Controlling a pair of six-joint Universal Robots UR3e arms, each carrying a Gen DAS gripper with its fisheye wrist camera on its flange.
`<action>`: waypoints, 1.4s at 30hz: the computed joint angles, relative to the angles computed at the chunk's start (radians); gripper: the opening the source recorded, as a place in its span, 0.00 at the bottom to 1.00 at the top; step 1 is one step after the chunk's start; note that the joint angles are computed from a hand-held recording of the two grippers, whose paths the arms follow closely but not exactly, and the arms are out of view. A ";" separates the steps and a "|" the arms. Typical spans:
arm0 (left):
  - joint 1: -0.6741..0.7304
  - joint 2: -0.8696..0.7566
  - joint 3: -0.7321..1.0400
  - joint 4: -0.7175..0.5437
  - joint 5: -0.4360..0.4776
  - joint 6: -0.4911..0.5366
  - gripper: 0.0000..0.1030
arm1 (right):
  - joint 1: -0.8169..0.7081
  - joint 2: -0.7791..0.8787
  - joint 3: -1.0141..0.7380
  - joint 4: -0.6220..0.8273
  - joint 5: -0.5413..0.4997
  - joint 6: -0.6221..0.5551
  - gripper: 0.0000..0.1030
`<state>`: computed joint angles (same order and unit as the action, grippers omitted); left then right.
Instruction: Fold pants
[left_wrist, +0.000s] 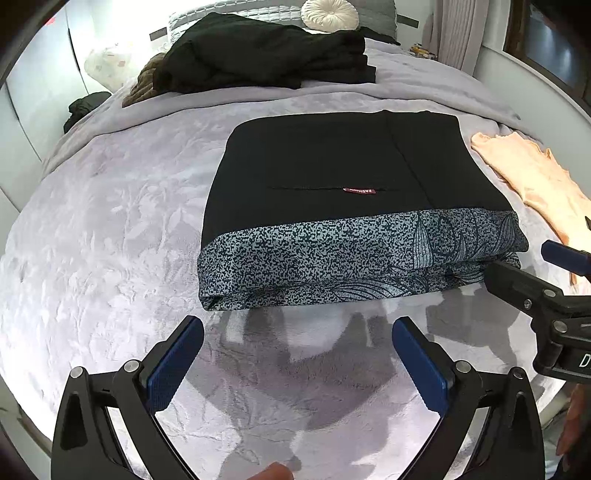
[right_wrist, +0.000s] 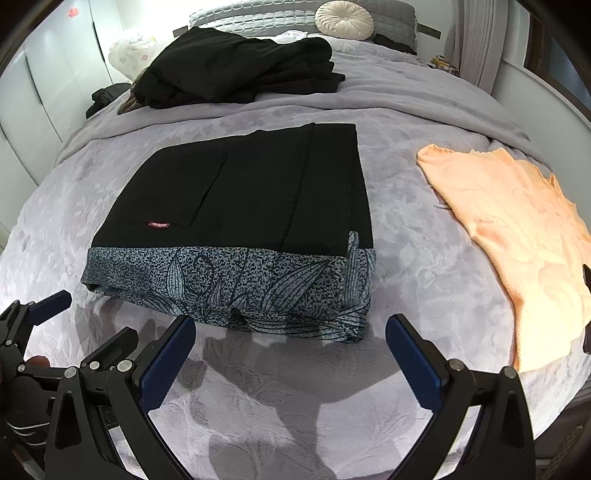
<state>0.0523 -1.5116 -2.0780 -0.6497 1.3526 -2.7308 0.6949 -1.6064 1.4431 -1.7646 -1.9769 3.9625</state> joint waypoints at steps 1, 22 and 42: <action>-0.001 -0.001 0.000 0.000 0.001 -0.002 0.99 | 0.000 0.000 0.000 -0.001 0.001 0.001 1.00; -0.007 0.001 -0.001 0.000 0.007 -0.009 0.99 | 0.016 0.018 -0.010 -0.003 -0.001 0.013 1.00; -0.015 0.009 -0.009 0.021 0.015 -0.003 0.99 | 0.022 0.019 -0.009 -0.015 0.000 0.017 1.00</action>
